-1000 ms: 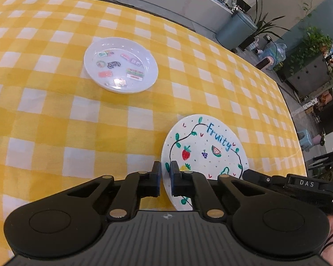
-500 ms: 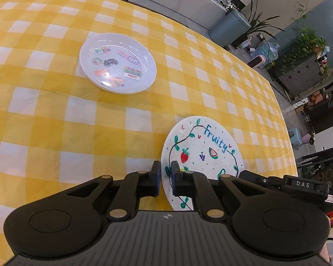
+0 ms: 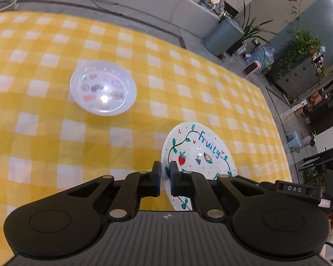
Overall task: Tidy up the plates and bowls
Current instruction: 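Lift the 'Fruity' plate with both grippers and carry it over the glass plate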
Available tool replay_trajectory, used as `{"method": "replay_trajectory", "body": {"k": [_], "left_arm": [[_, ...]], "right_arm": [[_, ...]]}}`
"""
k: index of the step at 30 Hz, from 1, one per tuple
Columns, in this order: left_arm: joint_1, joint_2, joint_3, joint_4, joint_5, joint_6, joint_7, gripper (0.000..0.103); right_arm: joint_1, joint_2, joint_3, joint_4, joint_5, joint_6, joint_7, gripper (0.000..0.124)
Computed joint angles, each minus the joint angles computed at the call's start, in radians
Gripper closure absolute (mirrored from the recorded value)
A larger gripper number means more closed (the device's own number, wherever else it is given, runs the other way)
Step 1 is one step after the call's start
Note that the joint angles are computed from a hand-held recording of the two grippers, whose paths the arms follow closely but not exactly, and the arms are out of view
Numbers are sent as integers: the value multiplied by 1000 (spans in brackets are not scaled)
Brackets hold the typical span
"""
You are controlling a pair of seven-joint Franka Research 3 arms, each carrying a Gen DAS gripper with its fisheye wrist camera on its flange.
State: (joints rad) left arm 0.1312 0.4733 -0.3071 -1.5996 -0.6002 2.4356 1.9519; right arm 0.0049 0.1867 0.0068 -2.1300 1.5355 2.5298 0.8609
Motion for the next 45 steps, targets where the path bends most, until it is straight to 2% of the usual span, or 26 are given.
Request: {"method": "replay_trajectory", "body": {"k": [6, 11, 20, 26, 31, 38, 45], "left_arm": [[-29, -89, -9, -75, -14, 46, 7, 97], [-63, -148, -8, -138, -54, 67, 1, 97], [-139, -274, 6, -295, -155, 152, -8, 97], [-212, -345, 13, -402, -232, 218, 9, 96], [-272, -390, 28, -494, -227, 282, -37, 95], [-338, -446, 41, -617, -212, 396, -144, 94], [-384, -460, 52, -690, -92, 508, -281, 93]], "right_arm": [[-10, -77, -22, -62, -1, -18, 11, 119], [-23, -141, -56, -116, -52, -43, 54, 118], [-58, -263, -123, -198, -180, -96, 67, 118], [-92, -317, -162, -241, -335, -143, 91, 117], [-113, -340, -175, -262, -486, -172, 128, 116], [-112, -349, -167, -276, -616, -169, 158, 115], [-88, -335, -142, -274, -730, -130, 219, 114]]}}
